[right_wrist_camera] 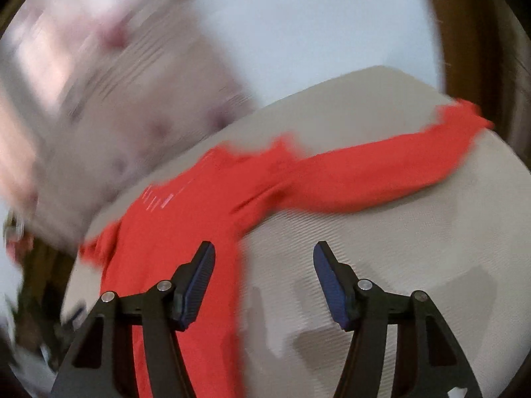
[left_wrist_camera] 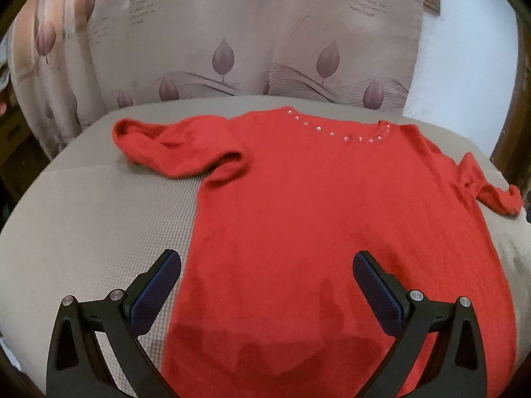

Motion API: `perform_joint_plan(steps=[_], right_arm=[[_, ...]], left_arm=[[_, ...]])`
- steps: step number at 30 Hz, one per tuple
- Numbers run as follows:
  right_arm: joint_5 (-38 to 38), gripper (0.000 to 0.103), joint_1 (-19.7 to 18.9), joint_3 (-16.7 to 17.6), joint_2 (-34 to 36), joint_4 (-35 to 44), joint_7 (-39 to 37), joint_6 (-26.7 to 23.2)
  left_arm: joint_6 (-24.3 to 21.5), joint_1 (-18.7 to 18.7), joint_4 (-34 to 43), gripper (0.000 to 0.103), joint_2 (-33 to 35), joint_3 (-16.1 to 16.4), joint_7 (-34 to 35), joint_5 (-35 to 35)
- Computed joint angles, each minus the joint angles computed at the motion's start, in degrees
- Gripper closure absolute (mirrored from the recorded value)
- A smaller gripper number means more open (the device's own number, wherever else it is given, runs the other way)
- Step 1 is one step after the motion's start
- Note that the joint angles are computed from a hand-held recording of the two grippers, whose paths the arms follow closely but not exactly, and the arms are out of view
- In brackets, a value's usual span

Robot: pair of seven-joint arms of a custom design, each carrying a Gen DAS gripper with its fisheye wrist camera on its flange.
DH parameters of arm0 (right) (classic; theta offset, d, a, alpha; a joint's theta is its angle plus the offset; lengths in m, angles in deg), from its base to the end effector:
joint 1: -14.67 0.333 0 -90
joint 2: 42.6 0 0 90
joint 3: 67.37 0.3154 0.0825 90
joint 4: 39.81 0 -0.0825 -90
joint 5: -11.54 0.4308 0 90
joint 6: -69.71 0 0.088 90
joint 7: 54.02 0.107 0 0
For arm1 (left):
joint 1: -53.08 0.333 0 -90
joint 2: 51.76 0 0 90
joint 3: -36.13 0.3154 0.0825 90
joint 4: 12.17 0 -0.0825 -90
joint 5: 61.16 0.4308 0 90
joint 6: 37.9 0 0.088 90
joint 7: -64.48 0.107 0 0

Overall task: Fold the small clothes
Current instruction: 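Move the right tool to the sweater's sleeve and grasp its cuff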

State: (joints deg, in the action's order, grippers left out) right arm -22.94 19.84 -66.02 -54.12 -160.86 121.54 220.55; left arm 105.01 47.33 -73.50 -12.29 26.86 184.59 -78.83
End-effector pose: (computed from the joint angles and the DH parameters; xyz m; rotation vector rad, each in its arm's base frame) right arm 0.5813 0.0813 0.5658 -0.7189 2.2660 -0.5789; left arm 0.8218 -0.1684 0.5080 -1.2851 2.2567 -0.9976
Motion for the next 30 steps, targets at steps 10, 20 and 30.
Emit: perform_joint_plan(steps=[10, 20, 30], right_arm=[[3.26, 0.043, -9.96, -6.78, -12.34, -15.69, 8.43, 6.34], [14.76, 0.043, -10.91, -10.91, -5.63, -12.83, -2.04, 12.39], [17.8, 0.098, -12.73, -8.64, -4.62, -11.45, -1.74, 10.94]], left_arm=[[-0.03, -0.19, -0.08, 0.001, 0.07, 0.41, -1.2, 0.39], [-3.14, -0.87, 3.26, 0.001, 2.03, 1.05, -3.43, 2.31], [-8.86, -0.27, 10.92, 0.001, 6.37, 0.87, -6.75, 2.78]])
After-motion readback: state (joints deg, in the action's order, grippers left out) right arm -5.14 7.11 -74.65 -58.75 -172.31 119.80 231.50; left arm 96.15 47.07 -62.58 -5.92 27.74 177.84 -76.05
